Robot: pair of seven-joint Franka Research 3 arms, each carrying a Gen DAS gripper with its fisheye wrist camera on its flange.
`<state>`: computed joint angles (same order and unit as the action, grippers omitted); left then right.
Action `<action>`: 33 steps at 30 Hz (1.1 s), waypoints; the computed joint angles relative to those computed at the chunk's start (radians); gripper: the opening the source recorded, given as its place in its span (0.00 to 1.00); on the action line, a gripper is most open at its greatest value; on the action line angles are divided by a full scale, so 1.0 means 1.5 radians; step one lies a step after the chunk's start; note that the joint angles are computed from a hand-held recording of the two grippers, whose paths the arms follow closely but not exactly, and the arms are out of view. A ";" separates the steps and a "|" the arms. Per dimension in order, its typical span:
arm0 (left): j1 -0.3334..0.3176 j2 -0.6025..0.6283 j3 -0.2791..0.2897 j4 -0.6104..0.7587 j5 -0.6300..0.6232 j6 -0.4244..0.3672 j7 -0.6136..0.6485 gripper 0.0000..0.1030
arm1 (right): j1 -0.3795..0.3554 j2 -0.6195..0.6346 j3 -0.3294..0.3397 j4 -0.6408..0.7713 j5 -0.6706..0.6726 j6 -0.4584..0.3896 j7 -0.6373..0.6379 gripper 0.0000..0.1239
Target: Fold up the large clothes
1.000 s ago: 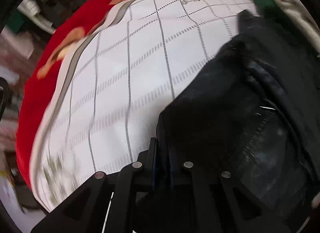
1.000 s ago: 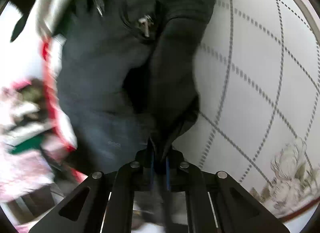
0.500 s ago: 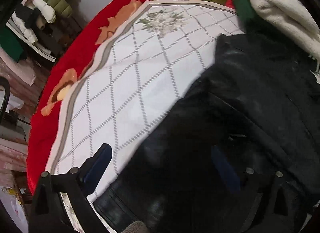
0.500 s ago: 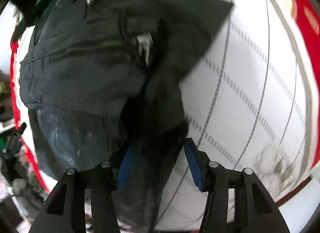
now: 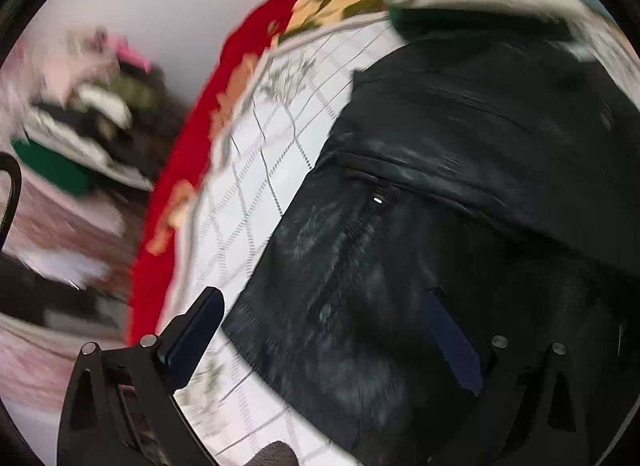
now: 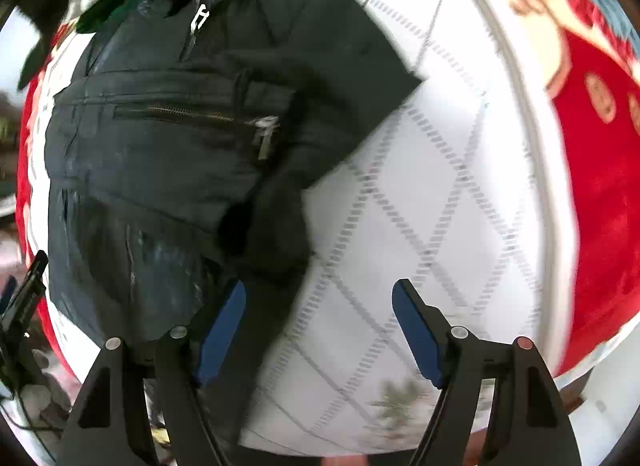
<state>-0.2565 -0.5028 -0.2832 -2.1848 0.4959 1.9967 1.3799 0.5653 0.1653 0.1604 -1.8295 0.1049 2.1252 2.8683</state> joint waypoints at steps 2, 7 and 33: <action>-0.025 -0.040 -0.037 -0.013 0.007 -0.050 0.011 0.99 | -0.002 -0.018 0.003 -0.012 0.011 -0.005 -0.010 0.63; -0.120 -0.103 -0.116 -0.032 0.000 -0.147 0.031 0.99 | -0.023 -0.135 0.006 -0.141 0.054 -0.024 -0.044 0.63; -0.221 0.022 -0.084 -0.030 -0.029 -0.230 -0.187 0.13 | -0.064 -0.206 -0.015 -0.399 0.313 0.430 -0.314 0.63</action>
